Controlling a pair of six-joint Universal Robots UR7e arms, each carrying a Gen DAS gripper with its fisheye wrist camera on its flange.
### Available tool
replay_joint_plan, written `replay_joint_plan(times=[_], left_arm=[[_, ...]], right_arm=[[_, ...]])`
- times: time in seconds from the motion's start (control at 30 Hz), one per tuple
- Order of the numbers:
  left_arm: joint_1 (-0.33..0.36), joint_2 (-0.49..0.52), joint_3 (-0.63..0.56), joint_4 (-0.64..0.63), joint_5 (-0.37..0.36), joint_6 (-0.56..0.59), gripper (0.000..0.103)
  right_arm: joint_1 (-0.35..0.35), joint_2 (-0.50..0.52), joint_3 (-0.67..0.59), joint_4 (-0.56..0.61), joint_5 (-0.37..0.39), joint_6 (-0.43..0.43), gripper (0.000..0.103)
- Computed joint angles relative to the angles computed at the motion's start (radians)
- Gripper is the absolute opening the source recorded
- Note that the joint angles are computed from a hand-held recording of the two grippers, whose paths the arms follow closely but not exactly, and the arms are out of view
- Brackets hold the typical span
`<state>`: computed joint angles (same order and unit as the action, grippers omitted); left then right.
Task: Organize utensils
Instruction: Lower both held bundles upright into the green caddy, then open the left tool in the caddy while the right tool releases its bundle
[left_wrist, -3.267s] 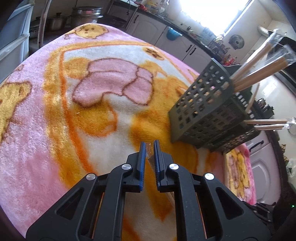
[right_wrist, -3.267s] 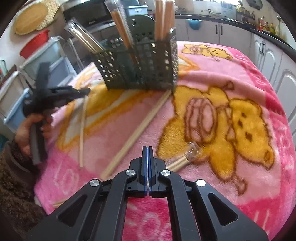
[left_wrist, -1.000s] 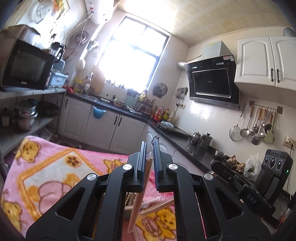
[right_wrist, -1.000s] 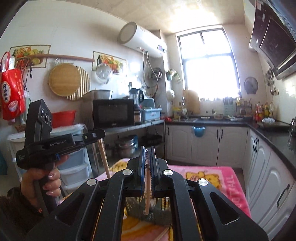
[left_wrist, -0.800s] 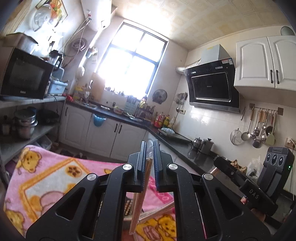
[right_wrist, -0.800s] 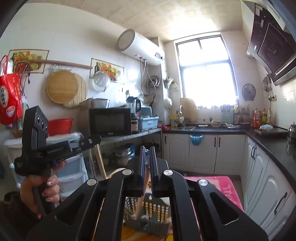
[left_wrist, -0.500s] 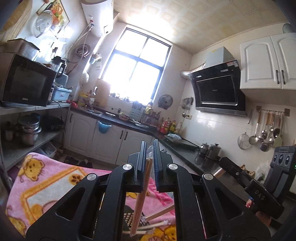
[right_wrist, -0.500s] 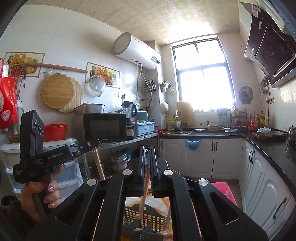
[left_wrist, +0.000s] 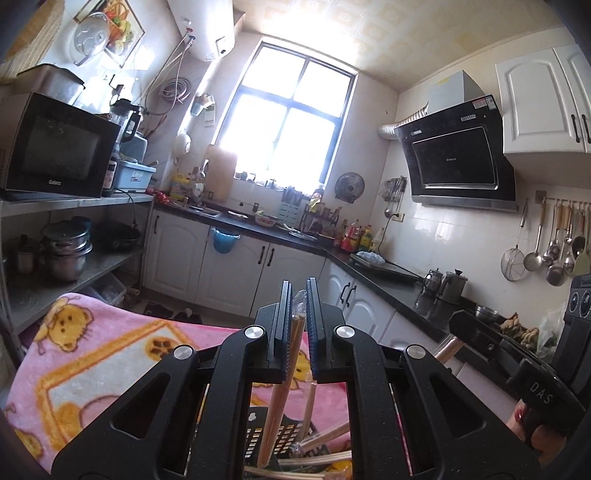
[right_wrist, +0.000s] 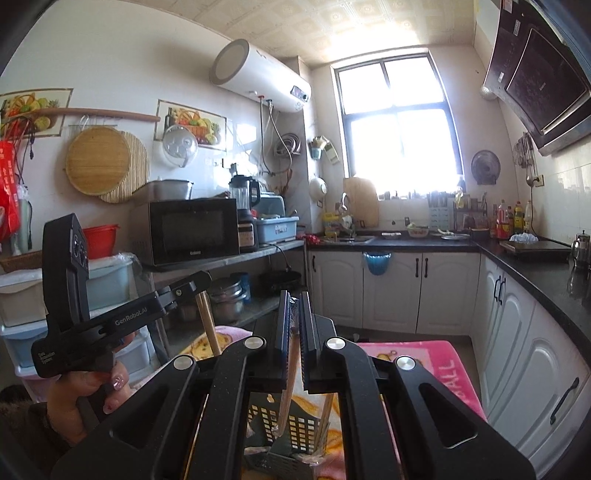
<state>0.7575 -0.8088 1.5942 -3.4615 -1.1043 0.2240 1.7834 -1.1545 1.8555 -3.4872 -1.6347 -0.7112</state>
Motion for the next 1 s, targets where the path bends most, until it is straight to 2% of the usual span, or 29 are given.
replay_joint_plan(times=[0.7, 0.77, 0.9, 0.97, 1.0], left_arm=[[0.039, 0.019, 0.014, 0.063, -0.015, -0.055, 0.007], [0.040, 0.014, 0.023, 0.072, -0.012, -0.067, 0.015], [0.044, -0.002, 0.038, 0.113, -0.012, -0.094, 0.021], [0.044, -0.011, 0.050, 0.128, -0.008, -0.103, 0.032], [0.043, -0.014, 0.057, 0.130, -0.005, -0.107, 0.034]], right_arm=[[-0.040, 0.040, 0.003, 0.049, -0.064, 0.067, 0.006], [-0.043, 0.035, 0.010, 0.051, -0.068, 0.072, 0.009], [-0.049, 0.026, 0.022, 0.053, -0.073, 0.077, 0.011], [-0.055, 0.017, 0.030, 0.059, -0.072, 0.079, 0.011], [-0.056, 0.014, 0.035, 0.058, -0.074, 0.080, 0.013]])
